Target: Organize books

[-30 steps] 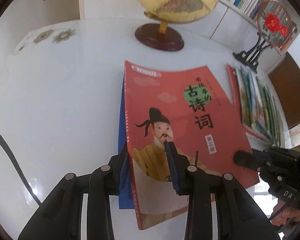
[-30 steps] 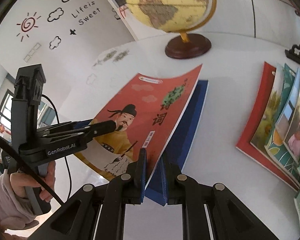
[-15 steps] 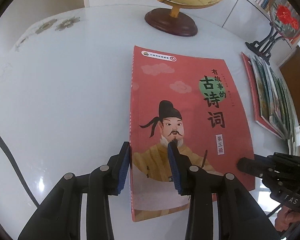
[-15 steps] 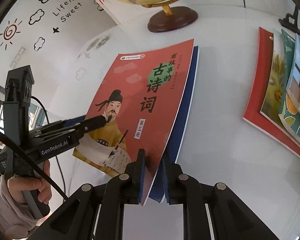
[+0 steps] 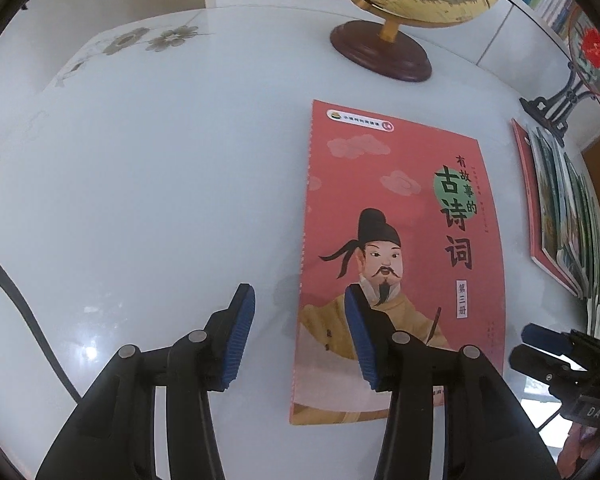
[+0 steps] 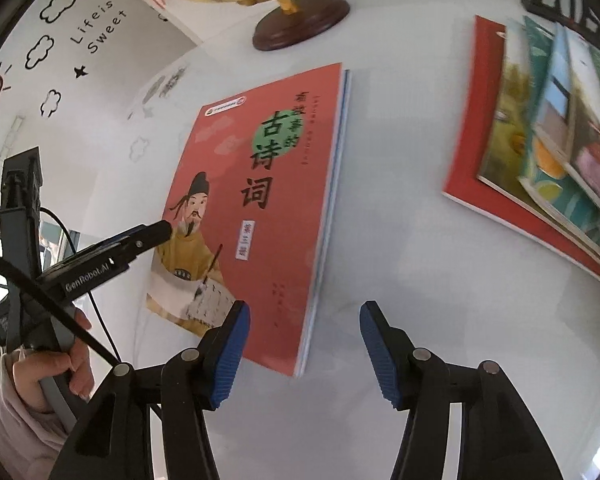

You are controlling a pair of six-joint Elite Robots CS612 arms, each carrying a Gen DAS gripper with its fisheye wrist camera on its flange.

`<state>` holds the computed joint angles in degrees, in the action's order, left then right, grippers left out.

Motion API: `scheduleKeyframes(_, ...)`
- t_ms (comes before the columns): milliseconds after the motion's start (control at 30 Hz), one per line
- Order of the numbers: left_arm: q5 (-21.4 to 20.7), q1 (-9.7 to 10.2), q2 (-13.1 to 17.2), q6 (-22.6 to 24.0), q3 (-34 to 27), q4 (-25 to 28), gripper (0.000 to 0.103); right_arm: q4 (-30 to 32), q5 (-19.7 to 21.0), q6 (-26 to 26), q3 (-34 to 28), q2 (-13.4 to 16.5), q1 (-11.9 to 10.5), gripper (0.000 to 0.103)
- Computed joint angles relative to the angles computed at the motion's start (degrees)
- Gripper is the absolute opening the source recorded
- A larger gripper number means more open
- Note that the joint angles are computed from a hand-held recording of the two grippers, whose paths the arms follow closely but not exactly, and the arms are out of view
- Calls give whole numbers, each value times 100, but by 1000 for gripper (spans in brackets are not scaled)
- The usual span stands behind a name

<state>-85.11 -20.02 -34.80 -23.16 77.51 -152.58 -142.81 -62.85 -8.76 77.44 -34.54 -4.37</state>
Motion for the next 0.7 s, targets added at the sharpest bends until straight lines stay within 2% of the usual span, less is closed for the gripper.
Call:
scheduleKeyframes(233,181,-36,-151,-232,129,-219,46,-620,-214,-8,441,-293,-153,55)
scheduleKeyframes(367,317,-138,-256,-135,184,-372,46,-1235,-689,-310,671,-480,-215,55)
scheduleKeyframes(467,322,-235,-291,57,170,-568,48,-2077,-1121,-581,944,-631,-289,55)
scheduleKeyframes(500,290,-290,-283,162,119,-634,52,-2540,-1225,-652,1094,-693,-341,55)
scheduleKeyframes(567,222,-375,-227,311,6,-764,63,-3111,-1163,-617,1257,-735,-460,56)
scheduleKeyframes(600,189,-436,-189,400,-56,-893,68,-3393,-925,-492,1357,-756,-579,60)
scheduleKeyframes(633,131,-500,-139,474,-136,-1011,70,-3541,-797,-348,1413,-757,-651,64)
scheduleKeyframes(667,26,-556,-84,539,-232,-1055,70,-3726,-687,-84,1476,-746,-736,74)
scheduleKeyframes(700,-73,-603,-40,585,-319,-1034,70,-3971,-589,329,1558,-722,-859,77)
